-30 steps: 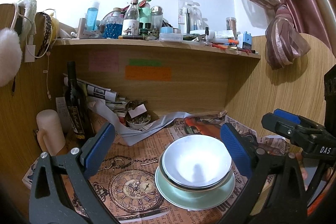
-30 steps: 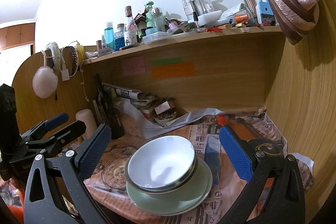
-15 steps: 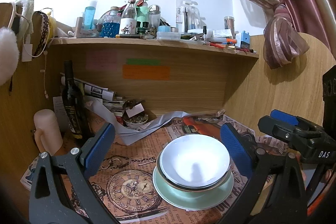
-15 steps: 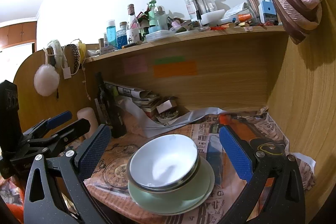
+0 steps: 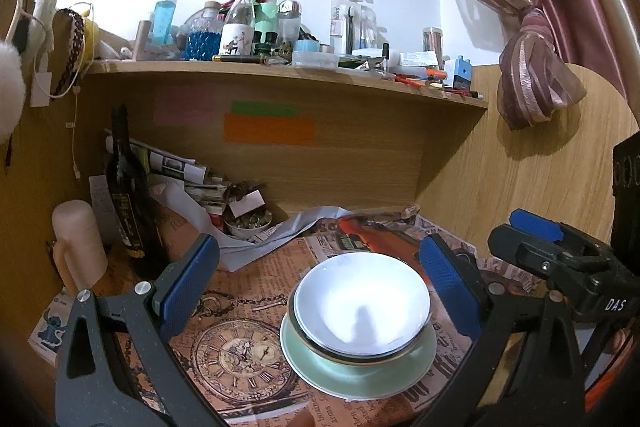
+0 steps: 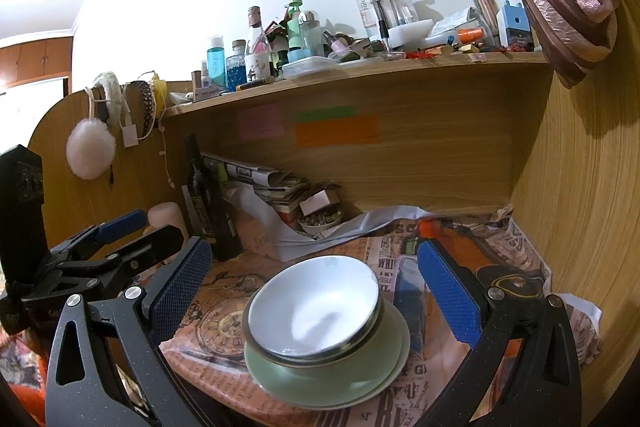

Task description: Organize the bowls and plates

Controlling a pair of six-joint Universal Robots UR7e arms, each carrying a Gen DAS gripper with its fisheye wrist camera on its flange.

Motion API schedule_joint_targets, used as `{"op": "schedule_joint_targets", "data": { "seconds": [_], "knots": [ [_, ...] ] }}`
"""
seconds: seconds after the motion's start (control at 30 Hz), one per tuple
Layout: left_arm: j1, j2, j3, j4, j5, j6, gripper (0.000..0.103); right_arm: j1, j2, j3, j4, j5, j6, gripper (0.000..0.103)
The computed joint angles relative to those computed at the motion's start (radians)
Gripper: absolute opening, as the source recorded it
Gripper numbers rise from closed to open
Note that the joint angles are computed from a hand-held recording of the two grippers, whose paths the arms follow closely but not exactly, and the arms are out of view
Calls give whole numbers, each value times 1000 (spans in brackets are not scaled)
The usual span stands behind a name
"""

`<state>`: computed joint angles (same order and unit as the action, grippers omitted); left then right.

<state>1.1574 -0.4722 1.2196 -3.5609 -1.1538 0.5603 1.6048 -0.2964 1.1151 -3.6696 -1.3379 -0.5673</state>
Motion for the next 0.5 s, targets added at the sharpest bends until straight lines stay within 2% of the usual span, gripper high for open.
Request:
{"op": "schedule_joint_targets", "data": {
  "seconds": [0.5],
  "knots": [
    [11,-10,5,34,-30,-13,102,-3,6,-21,33,-6,-6,103]
  ]
}}
